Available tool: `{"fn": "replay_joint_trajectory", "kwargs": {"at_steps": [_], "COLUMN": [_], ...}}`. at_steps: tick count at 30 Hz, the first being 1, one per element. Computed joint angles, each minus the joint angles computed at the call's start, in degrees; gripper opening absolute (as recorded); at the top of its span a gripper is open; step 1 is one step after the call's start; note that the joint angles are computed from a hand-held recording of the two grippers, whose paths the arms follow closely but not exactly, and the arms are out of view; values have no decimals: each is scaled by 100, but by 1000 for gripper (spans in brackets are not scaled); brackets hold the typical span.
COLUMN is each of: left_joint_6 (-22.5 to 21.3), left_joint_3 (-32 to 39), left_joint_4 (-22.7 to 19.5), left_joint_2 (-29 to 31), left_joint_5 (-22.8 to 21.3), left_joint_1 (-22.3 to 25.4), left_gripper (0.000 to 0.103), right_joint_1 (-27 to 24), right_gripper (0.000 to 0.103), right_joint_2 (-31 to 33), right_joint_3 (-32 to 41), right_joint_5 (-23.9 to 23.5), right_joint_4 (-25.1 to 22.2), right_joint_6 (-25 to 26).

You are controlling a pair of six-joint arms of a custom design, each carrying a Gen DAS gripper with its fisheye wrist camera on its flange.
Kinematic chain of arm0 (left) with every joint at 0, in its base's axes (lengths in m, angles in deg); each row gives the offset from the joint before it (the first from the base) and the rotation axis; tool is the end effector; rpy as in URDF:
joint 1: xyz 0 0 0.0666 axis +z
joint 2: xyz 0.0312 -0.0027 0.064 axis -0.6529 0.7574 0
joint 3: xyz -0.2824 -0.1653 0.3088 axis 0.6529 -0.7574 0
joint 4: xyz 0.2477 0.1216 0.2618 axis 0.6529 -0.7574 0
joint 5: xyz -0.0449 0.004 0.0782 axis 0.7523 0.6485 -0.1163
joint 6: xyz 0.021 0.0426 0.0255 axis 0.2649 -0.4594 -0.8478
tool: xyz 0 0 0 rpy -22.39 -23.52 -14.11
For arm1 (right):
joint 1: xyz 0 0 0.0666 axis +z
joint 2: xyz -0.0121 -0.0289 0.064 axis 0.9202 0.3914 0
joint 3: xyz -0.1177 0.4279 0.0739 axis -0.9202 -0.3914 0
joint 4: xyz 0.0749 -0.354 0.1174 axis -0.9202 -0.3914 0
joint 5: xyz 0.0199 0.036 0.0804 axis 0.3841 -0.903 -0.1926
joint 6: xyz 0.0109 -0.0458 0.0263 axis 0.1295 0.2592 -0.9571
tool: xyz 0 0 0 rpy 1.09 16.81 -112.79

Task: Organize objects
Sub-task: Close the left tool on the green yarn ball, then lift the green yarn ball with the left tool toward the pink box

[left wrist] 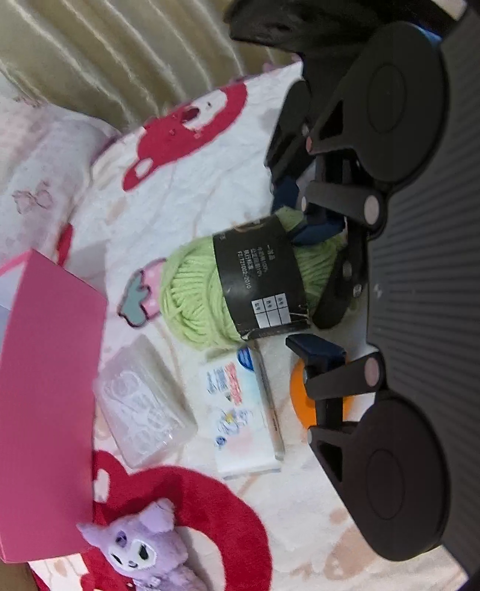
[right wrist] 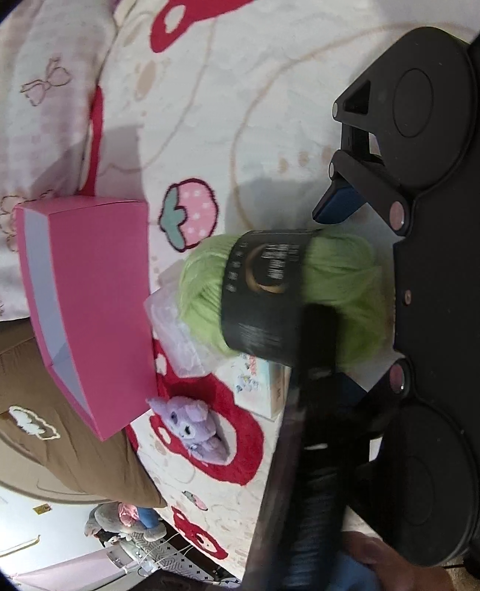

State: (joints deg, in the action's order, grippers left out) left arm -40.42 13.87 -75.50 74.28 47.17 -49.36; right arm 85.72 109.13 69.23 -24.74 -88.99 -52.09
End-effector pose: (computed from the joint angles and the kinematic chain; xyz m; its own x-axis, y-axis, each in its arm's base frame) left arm 0.6482 -0.1083 0.3350 -0.8433 -0.2221 -0.4895 0.0046 0.9076 -0.4198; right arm 0.6165 0.2167 0.3007 -0.7757 -0.1315 -0.6173 -0.3448 0.9075 0.2400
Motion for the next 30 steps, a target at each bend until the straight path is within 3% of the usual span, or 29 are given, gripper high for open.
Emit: {"fn": "replay_joint_trajectory", "kwargs": {"at_steps": [5,8,12,15,19,21,23,30], "left_joint_6": [36,65,281,315,468,554,567,414], "left_joint_3": [-156,-113,-354,-289,-76,-19,-117,-246], "left_joint_4": [388,367,970,940,575,469,618,714], "left_joint_2": [-121,-146,-261,-232,-81,-27,-44,-128], "left_joint_5": [-92,127,661,747,705,558,543,285], "left_joint_1": [-9,65,194,229,234,221,212,79], "left_gripper": [48,48,48,50,51,51,51,49], "right_joint_1": [73,37,-37,-128,-200,-186,-146,-31], "right_gripper": [86,85,86,86,86,86,86,69], "right_joint_2": [-79,-108,-179,-216,-179,-156,-104,-124], "right_joint_3": [-194,-246,-337,-387,-370,-353,-264,-270], "right_joint_5": [192,99,-129,-488,-727,-641,-469,-101], "right_joint_4": [354,462,637,741,782,812,701,659], "right_joint_6": [207,149,-39,-269,-618,-674,-669,-459]}}
